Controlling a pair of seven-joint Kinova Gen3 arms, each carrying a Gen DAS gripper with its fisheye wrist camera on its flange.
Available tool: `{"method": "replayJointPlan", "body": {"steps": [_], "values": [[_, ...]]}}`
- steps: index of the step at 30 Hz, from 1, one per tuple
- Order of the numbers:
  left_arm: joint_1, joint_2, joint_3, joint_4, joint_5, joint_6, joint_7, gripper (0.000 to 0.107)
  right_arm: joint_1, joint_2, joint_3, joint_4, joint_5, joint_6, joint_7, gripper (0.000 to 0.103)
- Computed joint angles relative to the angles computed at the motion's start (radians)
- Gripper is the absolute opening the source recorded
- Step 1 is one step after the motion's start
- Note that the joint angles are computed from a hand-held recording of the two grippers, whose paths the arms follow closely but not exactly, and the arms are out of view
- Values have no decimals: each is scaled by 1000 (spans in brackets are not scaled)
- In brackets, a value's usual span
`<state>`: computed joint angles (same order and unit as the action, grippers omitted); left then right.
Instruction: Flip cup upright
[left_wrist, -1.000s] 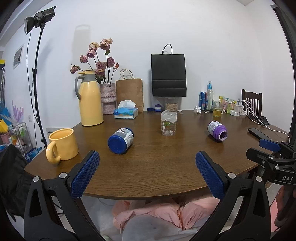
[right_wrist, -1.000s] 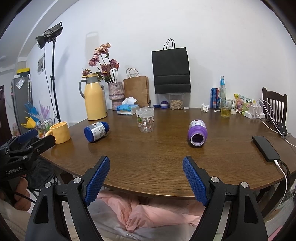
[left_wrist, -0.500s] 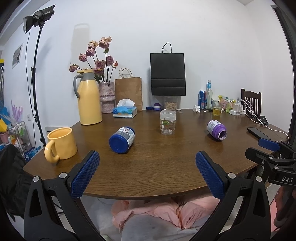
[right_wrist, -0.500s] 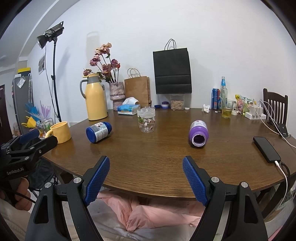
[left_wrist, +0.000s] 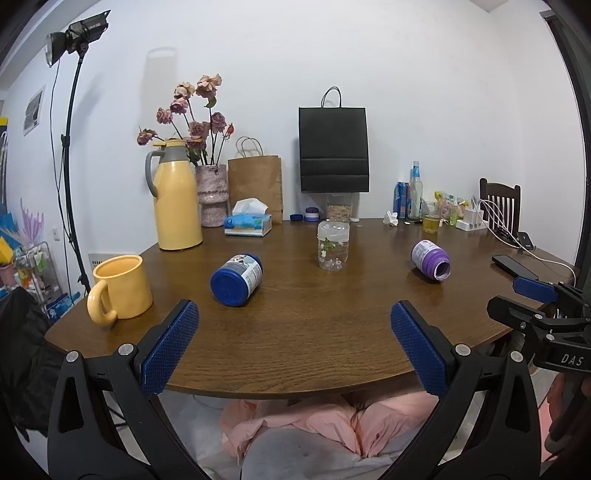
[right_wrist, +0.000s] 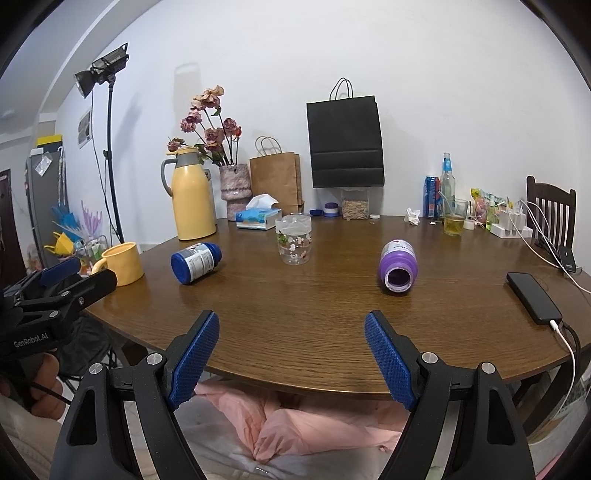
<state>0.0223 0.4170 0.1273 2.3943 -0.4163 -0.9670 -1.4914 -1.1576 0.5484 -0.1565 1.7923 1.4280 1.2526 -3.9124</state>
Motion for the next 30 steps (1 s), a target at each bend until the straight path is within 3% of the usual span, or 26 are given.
{"method": "replayJointPlan", "body": {"steps": [12,17,23,26,30], "values": [[0,5,-2,5,0,-16,-5,103,-2,4,-1,5,13,1,-6,85],[37,29,-3,-21,76,-63,-64,103,17,5,14,11,24,8,-21,85],[73,74,21,-193,65,61,-19,103,153,-14,45,-15,-8,-68,65,85],[88,111,44,-302,30,169,10,103,237,-21,73,-57,-69,-151,176,85],[114,158,67,-417,-12,292,17,103,377,10,50,-123,-127,-248,327,85]]}}
